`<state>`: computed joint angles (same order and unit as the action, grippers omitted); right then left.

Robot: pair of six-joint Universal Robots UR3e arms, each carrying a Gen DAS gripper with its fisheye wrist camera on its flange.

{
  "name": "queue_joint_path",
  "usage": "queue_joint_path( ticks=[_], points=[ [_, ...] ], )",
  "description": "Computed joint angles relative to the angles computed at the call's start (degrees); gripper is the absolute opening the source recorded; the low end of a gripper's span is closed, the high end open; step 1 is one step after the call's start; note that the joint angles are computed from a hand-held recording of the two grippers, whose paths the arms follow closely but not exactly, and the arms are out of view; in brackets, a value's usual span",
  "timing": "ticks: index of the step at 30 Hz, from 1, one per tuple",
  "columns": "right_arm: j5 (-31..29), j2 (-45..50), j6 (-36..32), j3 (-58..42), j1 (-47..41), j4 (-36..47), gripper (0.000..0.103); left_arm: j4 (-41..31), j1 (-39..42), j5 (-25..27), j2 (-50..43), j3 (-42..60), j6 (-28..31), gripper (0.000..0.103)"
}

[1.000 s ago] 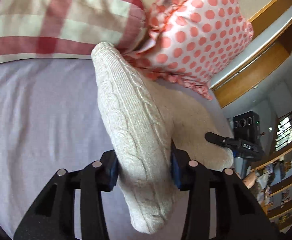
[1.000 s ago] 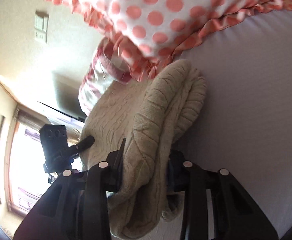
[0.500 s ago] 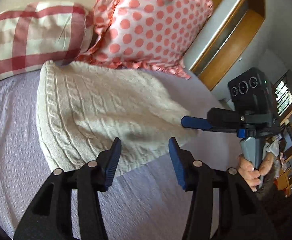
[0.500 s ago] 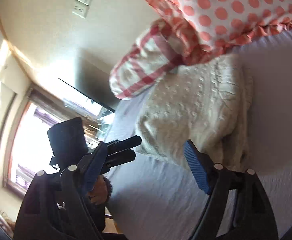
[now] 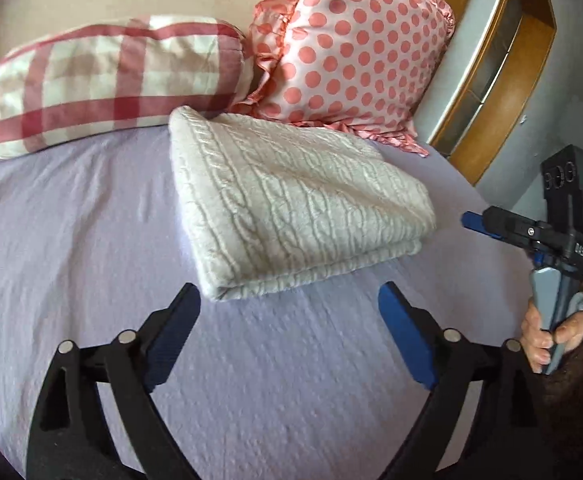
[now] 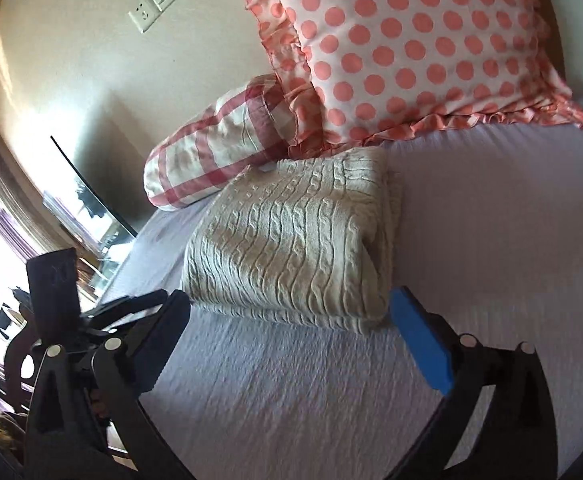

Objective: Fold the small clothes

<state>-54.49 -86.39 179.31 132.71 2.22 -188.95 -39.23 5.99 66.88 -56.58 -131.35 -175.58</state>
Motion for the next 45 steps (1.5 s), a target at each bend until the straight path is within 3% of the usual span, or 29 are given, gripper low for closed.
queue_joint_path(
  ticks=[2, 4, 8, 15, 20, 45],
  points=[
    [-14.35, 2.32, 1.91, -1.81, 7.44, 0.14, 0.102, 2.59, -5.04, 8.67, -1.92, 0.06, -2.37, 0.097],
    [-21.61, 6.22, 2.46, -4.17, 11.67, 0.52, 0.102, 2.13, -7.49, 13.22, -4.57, 1.21, -3.6, 0.097],
    [-23.07, 10.03, 2.67, -6.05, 13.51, 1.4, 0.102, 1.3, -9.58, 19.06, -9.4, 3.47, -4.54, 0.097],
    [-33.72, 13.92, 2.38, -11.9, 19.65, 6.05, 0.102, -0.07, -12.87, 24.14, -13.17, 5.32, -5.7, 0.098],
    [-37.03, 15.03, 2.25, -13.36, 21.55, 6.85, 0.102, -0.12, -13.83, 25.93, -14.16, 5.32, -6.66, 0.101],
    [-36.91, 15.01, 2.37, -13.1, 21.4, 6.52, 0.102, 0.73, -13.98, 25.81, -14.33, 5.03, -6.63, 0.101]
  ],
)
